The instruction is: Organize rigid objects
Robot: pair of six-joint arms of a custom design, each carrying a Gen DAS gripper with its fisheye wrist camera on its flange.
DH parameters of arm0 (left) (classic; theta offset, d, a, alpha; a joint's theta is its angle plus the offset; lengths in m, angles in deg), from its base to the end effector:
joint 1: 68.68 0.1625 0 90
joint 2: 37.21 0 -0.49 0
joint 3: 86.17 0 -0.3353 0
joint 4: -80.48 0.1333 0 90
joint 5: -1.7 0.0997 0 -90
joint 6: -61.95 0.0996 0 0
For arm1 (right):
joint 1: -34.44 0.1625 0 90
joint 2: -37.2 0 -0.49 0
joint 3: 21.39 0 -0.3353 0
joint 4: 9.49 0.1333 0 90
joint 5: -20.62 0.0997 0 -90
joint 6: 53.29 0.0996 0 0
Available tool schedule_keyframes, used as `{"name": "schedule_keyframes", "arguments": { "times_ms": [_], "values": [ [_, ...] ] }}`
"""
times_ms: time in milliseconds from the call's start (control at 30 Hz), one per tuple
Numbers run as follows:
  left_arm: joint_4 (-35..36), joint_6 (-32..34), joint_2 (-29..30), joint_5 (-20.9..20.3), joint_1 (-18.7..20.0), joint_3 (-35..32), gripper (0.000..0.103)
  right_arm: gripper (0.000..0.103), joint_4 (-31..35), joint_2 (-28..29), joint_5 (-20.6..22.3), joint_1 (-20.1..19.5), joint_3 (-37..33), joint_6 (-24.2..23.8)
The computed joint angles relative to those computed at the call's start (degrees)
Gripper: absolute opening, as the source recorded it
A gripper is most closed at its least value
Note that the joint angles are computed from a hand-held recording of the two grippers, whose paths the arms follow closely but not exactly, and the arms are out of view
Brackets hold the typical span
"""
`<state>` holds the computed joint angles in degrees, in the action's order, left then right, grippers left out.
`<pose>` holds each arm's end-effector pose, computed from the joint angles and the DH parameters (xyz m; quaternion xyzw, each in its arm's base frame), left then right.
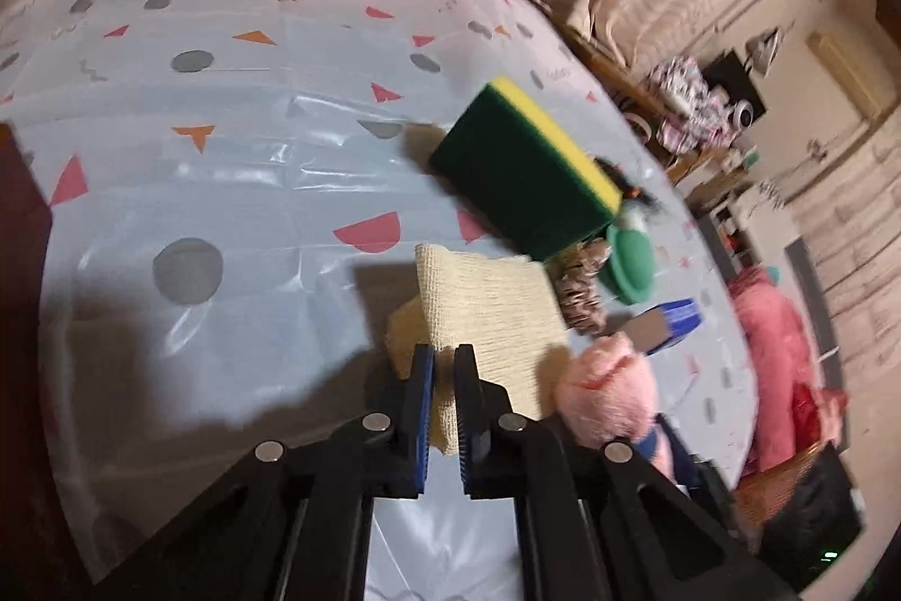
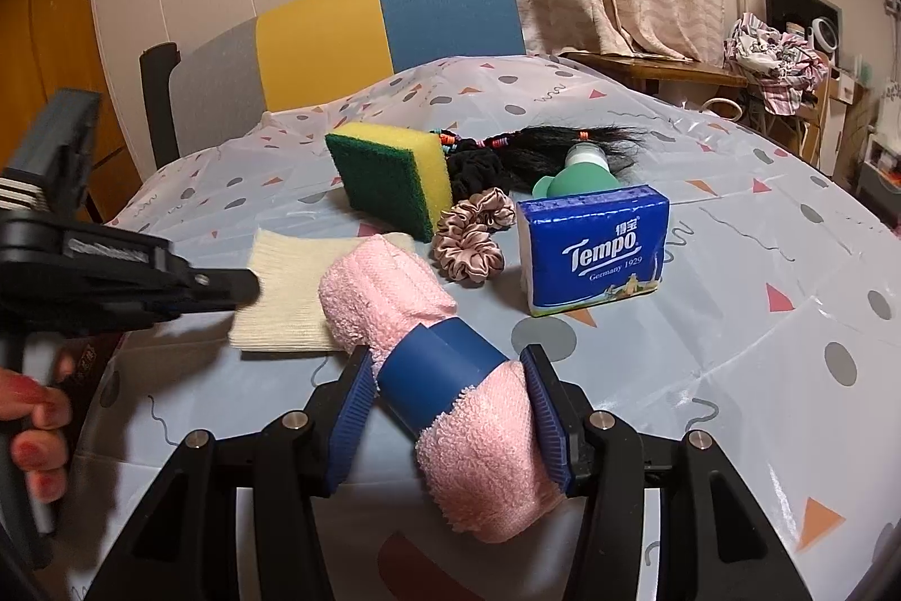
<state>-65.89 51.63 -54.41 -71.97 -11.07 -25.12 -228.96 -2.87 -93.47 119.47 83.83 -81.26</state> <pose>-0.3073 -0.7855 0.0034 0.1731 0.9687 -0.1519 0.0922 0.0368 -0.6466 0.2241 0.0562 -0.8335 0.4491 0.3170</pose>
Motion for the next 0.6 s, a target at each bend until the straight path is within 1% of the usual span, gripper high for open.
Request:
{"name": "schedule_keyframes", "arguments": {
  "times_ms": [167,433,600],
  "values": [
    [-6.0,-1.5,-3.3,-0.6,-0.5,5.4,0.005,0.053,-0.3,0.1,-0.4,0.1,-0.1,0.0],
    [-12.8,-2.9,-8.0,-2.1,-0.3,10.6,0.005,0.053,-0.4,0.4,-1.3,0.4,-0.4,-0.4],
    [-17.5,-5.0,-11.5,-4.8,0.4,13.9,0.005,0.053,-0.5,0.7,-2.1,0.7,-0.7,-0.9]
  ]
}}
